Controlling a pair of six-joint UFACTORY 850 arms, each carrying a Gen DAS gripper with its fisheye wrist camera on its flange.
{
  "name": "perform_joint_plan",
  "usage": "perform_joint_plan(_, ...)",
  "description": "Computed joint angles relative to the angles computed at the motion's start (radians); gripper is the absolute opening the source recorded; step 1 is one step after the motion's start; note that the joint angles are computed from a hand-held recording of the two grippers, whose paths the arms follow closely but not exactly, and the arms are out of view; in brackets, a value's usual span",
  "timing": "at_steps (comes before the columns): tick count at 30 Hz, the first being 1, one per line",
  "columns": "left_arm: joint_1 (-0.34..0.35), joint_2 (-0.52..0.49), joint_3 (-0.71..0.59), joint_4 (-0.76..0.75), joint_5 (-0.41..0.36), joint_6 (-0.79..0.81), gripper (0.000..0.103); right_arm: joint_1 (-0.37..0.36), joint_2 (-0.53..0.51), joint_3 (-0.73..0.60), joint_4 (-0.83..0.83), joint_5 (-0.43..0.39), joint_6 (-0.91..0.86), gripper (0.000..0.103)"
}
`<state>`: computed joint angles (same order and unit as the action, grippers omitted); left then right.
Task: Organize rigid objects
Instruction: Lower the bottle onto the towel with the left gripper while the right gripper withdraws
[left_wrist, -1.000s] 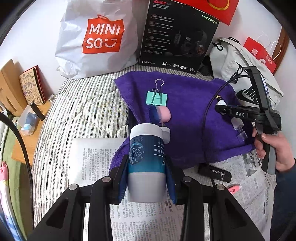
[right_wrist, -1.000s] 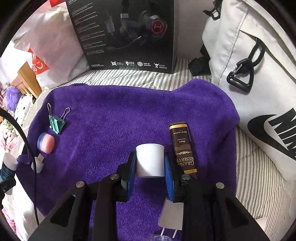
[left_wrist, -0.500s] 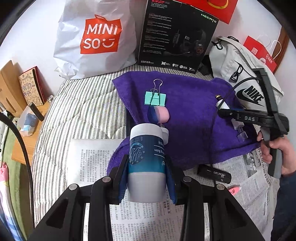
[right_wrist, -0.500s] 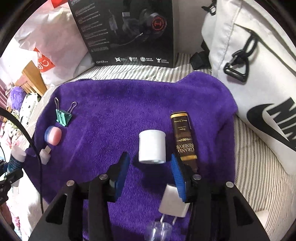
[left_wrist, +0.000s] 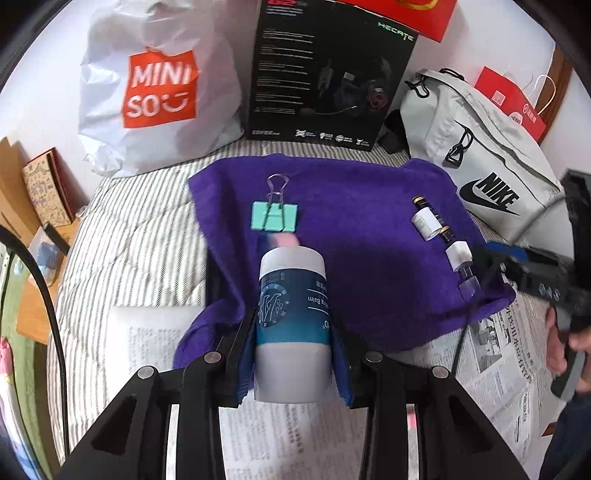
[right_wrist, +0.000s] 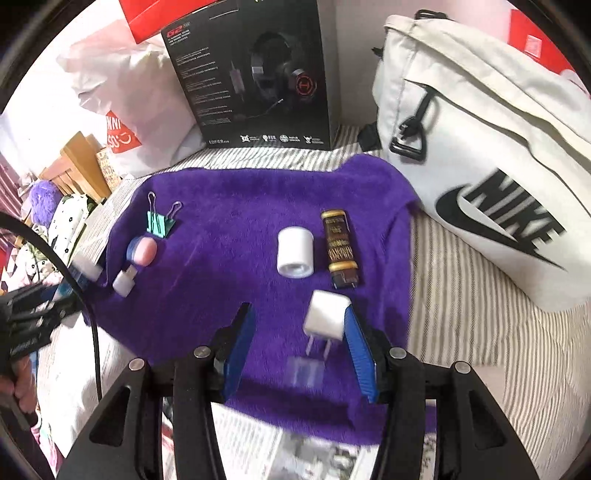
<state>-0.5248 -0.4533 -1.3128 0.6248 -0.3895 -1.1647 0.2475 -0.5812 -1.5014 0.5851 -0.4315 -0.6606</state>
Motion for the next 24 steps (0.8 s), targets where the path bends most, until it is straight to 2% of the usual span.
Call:
perform_joint_plan(5,0.009,-0.054,-0.067,-0.058,0.003,0.069,0.034,-0.004,0.029,0.050,-0.021,0.013,0.004,0.050)
perform_joint_plan(17,0.016,-0.196,-0.239,-0.176,-0.010,0.201,0.034,-0.027,0.056,0.114,0.057,0.009,-0.039,0.050)
perform_joint_plan(24,0.018,-0.261,-0.306,-0.205,-0.062,0.224,0.034,-0.024,0.066,0.121,0.056,0.001,-0.049,0.050)
